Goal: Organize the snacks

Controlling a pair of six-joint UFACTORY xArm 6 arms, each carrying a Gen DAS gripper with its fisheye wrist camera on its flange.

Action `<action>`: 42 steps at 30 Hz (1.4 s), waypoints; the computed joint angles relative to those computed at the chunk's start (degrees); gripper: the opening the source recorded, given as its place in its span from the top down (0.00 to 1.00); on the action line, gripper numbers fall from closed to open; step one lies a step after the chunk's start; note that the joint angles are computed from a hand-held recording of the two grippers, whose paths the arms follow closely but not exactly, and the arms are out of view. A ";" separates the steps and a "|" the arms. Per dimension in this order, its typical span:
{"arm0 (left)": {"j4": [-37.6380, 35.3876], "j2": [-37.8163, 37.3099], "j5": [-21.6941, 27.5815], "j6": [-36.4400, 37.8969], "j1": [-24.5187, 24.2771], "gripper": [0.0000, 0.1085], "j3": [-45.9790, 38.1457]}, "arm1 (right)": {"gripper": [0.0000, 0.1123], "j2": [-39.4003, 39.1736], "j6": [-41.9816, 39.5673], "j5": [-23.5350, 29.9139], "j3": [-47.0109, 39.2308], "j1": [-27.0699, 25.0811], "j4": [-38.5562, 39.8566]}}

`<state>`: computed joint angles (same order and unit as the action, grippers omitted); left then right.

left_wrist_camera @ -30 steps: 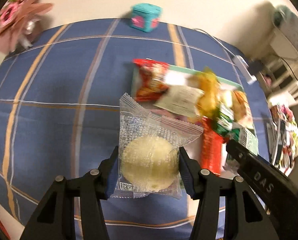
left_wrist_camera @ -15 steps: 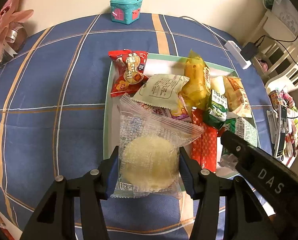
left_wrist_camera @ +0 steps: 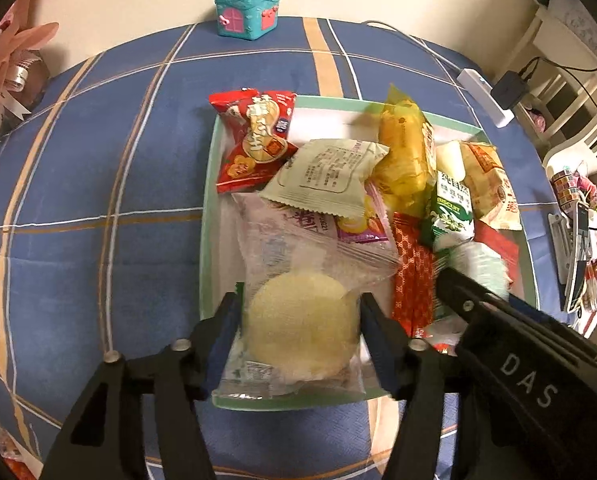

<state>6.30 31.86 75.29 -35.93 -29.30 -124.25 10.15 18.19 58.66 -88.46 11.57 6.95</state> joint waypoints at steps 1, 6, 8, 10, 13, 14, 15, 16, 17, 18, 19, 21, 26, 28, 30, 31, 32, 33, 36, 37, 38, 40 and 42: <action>-0.03 -0.14 0.14 -0.01 0.09 0.38 -0.14 | 0.48 0.01 0.02 0.13 -0.27 0.03 -0.42; -0.71 -2.83 -0.71 0.08 0.80 0.33 1.69 | 0.44 -1.14 -1.02 -0.78 -0.60 -0.22 0.50; 0.17 -4.26 -0.67 -0.38 1.05 0.32 3.12 | 0.44 -2.08 -1.36 -1.47 -0.08 -0.06 0.31; 1.17 -5.84 -0.54 -1.05 1.40 0.31 5.24 | 0.44 -3.14 -1.50 -1.86 0.79 0.21 0.22; 3.49 -9.59 -0.45 -3.18 2.20 0.24 10.86 | 0.33 -4.69 -1.35 -2.11 2.49 0.81 0.00; 4.49 -10.60 -0.06 -4.02 2.45 0.18 12.41 | 0.21 -4.94 -1.07 -2.25 2.89 1.03 -0.21; 5.86 -11.74 0.33 -4.90 2.69 0.17 14.14 | 0.16 -5.44 -0.80 -2.63 3.66 1.33 -0.67; 6.97 -12.86 0.48 -5.49 2.92 0.16 15.82 | 0.08 -5.94 -0.81 -3.09 4.41 1.60 -1.07; 7.80 -13.98 0.66 -6.08 3.21 0.12 17.36 | 0.08 -6.54 -0.81 -3.61 5.32 1.92 -1.54; 8.30 -15.57 0.17 -6.99 3.58 0.08 19.57 | 0.08 -7.04 -0.81 -3.89 6.08 2.33 -1.96; 8.38 -17.27 -0.77 -7.94 3.94 0.07 21.85 | 0.08 -7.67 -0.86 -4.14 6.96 2.55 -2.10; 8.36 -20.82 -2.93 -9.64 4.54 0.06 26.45 | 0.08 -9.30 -0.96 -4.84 9.22 3.08 -2.14; 8.17 -27.49 -5.24 -10.80 4.30 0.06 34.46 | 0.08 -13.80 -1.85 -7.10 14.79 4.60 -2.50; 7.61 -29.28 -5.54 -10.62 3.94 0.06 36.28 | 0.08 -15.48 -1.44 -7.55 16.75 5.13 -3.12; 7.85 -30.98 -6.23 -10.63 3.47 0.06 37.94 | 0.08 -17.56 -1.04 -7.87 19.11 5.87 -4.24; 8.37 -31.68 -6.25 -10.80 3.05 0.06 38.40 | 0.08 -18.33 -1.10 -8.02 19.94 6.17 -4.58; 8.91 -32.22 -6.25 -11.02 2.63 0.06 38.77 | 0.08 -19.34 -1.26 -8.21 20.99 6.58 -4.83; 9.60 -32.74 -6.31 -11.28 2.10 0.06 39.10 | 0.08 -19.89 -1.50 -8.33 21.52 6.73 -4.72; 10.27 -33.88 -6.83 -10.89 1.28 0.06 39.95 | 0.08 -21.25 -1.34 -9.22 22.66 7.27 -5.25; 10.55 -34.12 -6.73 -10.64 1.01 0.06 39.98 | 0.08 -21.59 -1.15 -9.58 22.88 7.44 -5.68; 11.02 -34.11 -6.58 -10.53 0.81 0.06 39.83 | 0.08 -21.76 -0.96 -9.79 22.98 7.62 -5.88; 12.21 -34.16 -6.16 -10.70 0.38 0.06 39.43 | 0.08 -21.60 -0.97 -9.83 22.77 7.61 -5.97; 12.21 -34.36 -6.42 -11.11 0.53 0.06 39.50 | 0.08 -21.57 -1.05 -9.89 22.66 7.59 -5.87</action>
